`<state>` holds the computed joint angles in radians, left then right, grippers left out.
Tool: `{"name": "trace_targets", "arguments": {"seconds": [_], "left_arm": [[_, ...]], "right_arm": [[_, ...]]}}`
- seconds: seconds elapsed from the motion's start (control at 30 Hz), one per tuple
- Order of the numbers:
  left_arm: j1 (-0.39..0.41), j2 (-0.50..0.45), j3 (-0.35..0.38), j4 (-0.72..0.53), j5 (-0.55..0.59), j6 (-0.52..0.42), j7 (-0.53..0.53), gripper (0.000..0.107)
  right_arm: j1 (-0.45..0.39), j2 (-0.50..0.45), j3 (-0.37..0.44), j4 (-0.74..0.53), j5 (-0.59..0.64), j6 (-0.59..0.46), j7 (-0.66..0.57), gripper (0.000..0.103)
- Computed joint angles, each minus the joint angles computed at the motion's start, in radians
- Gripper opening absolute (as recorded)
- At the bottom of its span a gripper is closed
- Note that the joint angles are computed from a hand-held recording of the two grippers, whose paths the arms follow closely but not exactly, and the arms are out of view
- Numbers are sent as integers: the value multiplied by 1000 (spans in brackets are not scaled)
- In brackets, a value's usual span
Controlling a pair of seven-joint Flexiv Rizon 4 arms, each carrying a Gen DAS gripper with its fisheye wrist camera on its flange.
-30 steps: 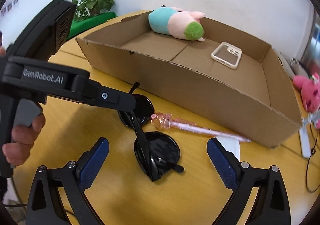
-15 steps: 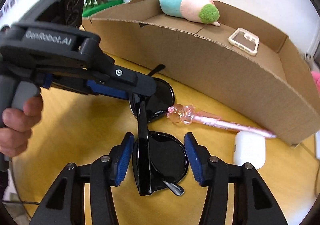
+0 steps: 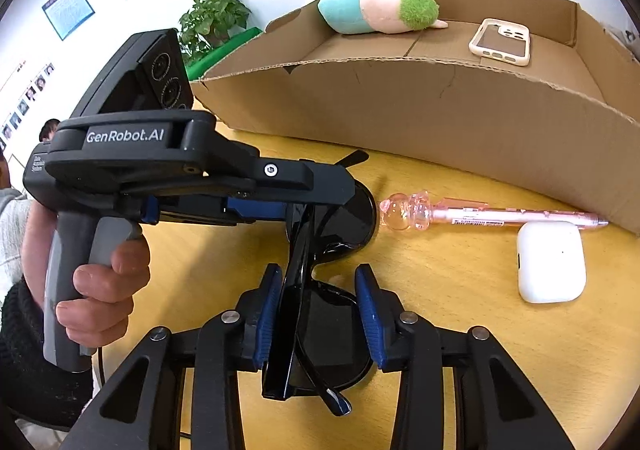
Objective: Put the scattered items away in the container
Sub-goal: 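Lower the right tool onto the black sunglasses and close on them, then lift the sunglasses with the right tool and carry them over the box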
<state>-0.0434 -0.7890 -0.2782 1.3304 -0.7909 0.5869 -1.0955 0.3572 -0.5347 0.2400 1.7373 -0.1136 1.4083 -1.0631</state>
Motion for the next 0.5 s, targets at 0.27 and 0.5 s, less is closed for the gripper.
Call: {"name": "trace_targets", "arguments": {"seconds": [0.27, 0.5], "left_arm": [[-3, 22, 5, 21, 4, 12, -10, 28], [-20, 80, 34, 71, 17, 111, -61, 26]], "right_arm": [[73, 22, -91, 17, -84, -29, 47, 37], [343, 105, -459, 154, -529, -2, 333, 74]]}}
